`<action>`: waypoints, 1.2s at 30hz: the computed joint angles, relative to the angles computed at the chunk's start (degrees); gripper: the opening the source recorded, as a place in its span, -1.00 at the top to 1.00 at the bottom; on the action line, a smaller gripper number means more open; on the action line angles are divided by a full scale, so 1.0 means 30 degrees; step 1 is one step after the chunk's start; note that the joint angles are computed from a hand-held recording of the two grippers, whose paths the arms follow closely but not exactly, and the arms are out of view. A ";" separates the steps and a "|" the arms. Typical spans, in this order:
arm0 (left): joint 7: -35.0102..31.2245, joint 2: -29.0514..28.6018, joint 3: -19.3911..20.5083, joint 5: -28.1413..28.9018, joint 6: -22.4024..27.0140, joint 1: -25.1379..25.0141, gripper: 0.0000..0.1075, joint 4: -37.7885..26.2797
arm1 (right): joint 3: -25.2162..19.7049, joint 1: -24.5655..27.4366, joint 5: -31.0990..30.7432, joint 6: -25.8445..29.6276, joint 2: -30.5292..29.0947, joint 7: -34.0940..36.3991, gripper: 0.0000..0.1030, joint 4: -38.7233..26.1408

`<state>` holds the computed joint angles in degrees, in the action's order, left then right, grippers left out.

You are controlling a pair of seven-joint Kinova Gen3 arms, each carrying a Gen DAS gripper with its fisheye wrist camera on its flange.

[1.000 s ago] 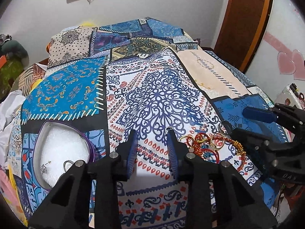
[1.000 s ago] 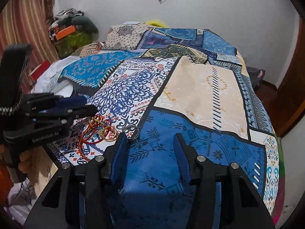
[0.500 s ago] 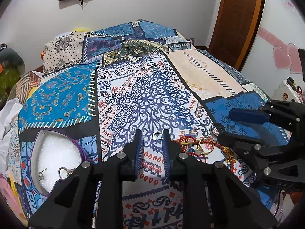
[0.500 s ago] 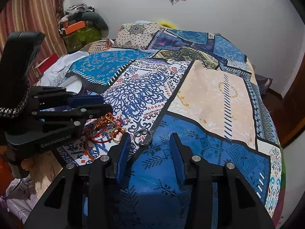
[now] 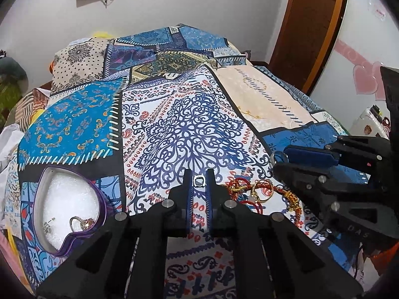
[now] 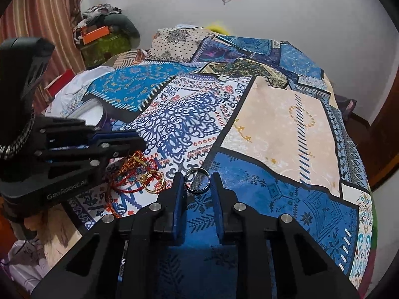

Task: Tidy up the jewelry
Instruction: 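Grasp another silver ring with the right tool while the left tool grasps a silver earring, then lower the ring into the heart tin with the right tool while the left tool drops its earring in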

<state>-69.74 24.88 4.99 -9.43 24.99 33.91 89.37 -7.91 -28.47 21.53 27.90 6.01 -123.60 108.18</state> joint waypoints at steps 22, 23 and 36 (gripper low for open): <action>0.6999 -0.4899 -0.1902 -0.6528 -0.1893 0.1939 0.85 0.3565 | -0.1986 -0.0874 0.5733 0.1273 -0.2000 -0.6710 0.62 -0.0915; 0.7350 -0.5020 -0.1841 -0.6879 -0.1934 0.1842 0.85 0.3664 | -0.2062 -0.0932 0.5949 0.1285 -0.1990 -0.6931 0.62 -0.1011; 1.1126 -0.7199 -0.0703 -1.0476 -0.2555 -0.0515 0.85 0.6123 | -0.2123 -0.2422 0.7634 0.1013 -0.0845 -0.8478 0.62 -0.2512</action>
<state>-36.36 3.28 2.89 -40.85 17.33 32.37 107.74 -14.28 -35.74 44.43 30.94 3.47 -149.03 100.64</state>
